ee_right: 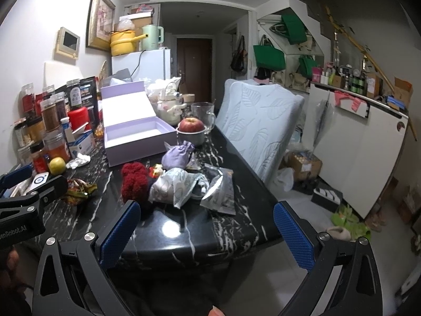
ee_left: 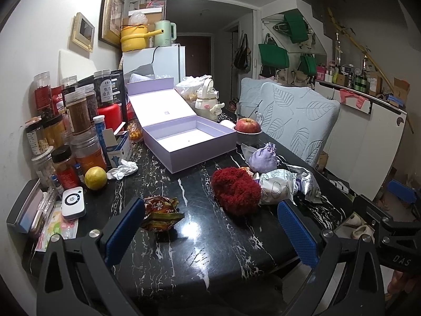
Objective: Organize soft objects
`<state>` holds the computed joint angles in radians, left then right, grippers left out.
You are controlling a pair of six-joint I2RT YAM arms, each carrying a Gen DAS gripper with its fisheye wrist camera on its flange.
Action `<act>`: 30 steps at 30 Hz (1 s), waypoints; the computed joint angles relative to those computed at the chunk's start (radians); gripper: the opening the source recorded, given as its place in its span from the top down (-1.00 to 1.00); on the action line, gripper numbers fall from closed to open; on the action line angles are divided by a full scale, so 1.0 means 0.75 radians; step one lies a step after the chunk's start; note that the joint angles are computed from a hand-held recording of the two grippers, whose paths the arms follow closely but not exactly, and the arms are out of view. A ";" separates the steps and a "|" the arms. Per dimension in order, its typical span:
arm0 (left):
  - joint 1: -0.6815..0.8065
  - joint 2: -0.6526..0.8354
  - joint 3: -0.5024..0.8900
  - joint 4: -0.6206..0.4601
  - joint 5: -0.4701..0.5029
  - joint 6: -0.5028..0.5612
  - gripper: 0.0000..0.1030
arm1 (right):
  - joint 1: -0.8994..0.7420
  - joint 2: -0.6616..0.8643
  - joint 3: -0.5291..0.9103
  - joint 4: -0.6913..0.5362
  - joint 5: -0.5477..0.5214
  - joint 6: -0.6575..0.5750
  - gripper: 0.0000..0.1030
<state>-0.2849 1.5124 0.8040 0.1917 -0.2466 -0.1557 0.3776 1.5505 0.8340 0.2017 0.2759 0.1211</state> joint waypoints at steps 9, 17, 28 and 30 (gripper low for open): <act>0.007 0.001 -0.004 0.001 0.002 -0.004 -0.99 | 0.010 0.003 0.006 -0.002 0.000 -0.009 -1.00; 0.008 0.003 -0.004 -0.001 0.007 -0.008 -0.99 | 0.014 -0.001 0.002 -0.001 -0.002 -0.015 -1.00; 0.008 0.002 -0.005 0.000 0.010 -0.014 -0.99 | 0.027 -0.002 0.000 0.001 -0.002 -0.026 -1.00; 0.007 -0.002 -0.011 0.004 0.006 -0.016 -0.99 | 0.031 0.000 0.002 0.000 -0.001 -0.029 -1.00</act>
